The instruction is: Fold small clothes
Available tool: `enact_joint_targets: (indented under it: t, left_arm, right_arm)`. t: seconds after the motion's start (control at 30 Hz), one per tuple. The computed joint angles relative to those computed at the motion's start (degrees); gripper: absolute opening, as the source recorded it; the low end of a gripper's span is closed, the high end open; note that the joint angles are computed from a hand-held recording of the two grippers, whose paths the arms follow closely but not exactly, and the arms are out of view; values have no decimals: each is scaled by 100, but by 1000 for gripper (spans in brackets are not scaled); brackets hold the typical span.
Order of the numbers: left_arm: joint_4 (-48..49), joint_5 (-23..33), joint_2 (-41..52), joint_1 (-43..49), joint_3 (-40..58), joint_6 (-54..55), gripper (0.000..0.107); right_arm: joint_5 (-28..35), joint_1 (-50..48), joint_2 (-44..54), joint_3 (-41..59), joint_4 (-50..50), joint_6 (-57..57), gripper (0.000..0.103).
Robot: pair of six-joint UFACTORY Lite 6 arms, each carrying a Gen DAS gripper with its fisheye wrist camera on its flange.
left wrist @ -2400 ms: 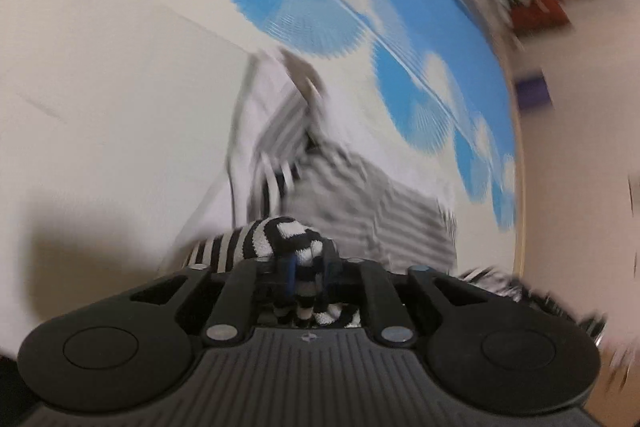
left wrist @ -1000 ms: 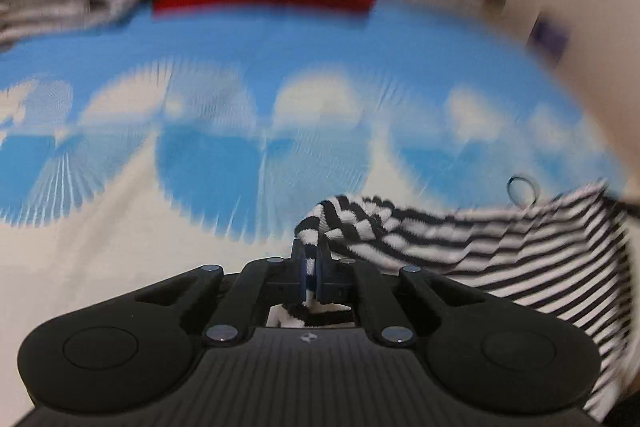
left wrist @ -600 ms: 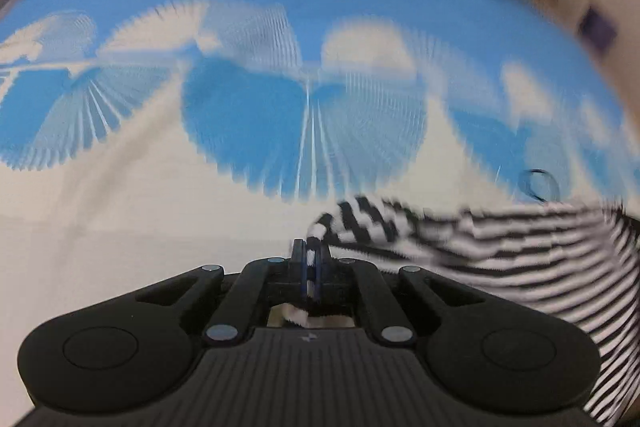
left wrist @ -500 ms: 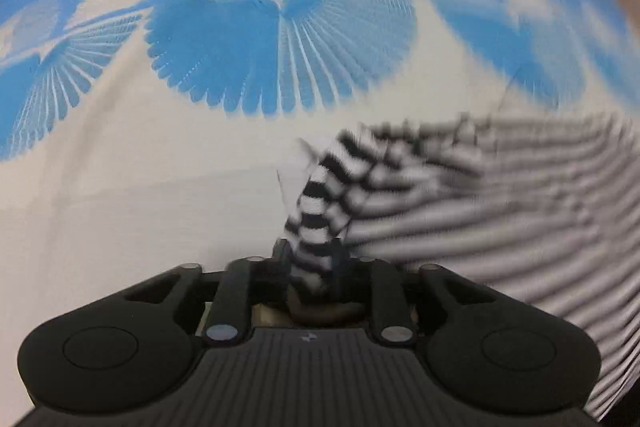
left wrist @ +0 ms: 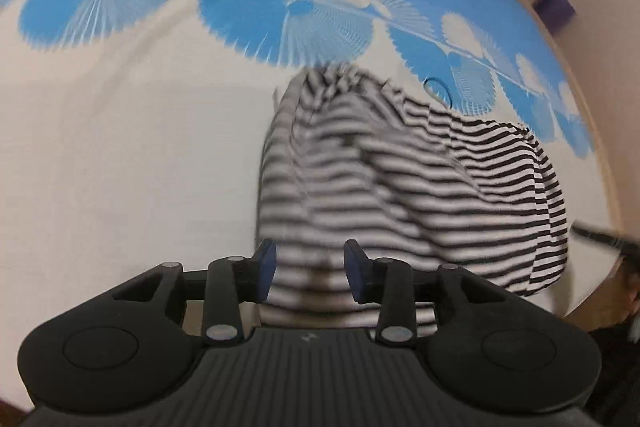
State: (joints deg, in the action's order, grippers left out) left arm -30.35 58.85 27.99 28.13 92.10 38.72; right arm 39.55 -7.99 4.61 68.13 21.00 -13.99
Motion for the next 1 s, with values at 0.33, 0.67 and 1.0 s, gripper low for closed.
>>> enact_joint_targets:
  t: [0.33, 0.67, 1.0]
  left_arm:
    - [361, 29, 380, 100, -282, -340, 41]
    - [-879, 285, 60, 666, -480, 736, 1]
    - [1377, -664, -235, -195, -1071, 115, 3]
  right_arm:
    - [293, -403, -259, -740, 50, -281, 48]
    - [484, -1166, -743, -966, 1717, -1726, 5]
    - [109, -438, -437, -1010, -451, -666, 5]
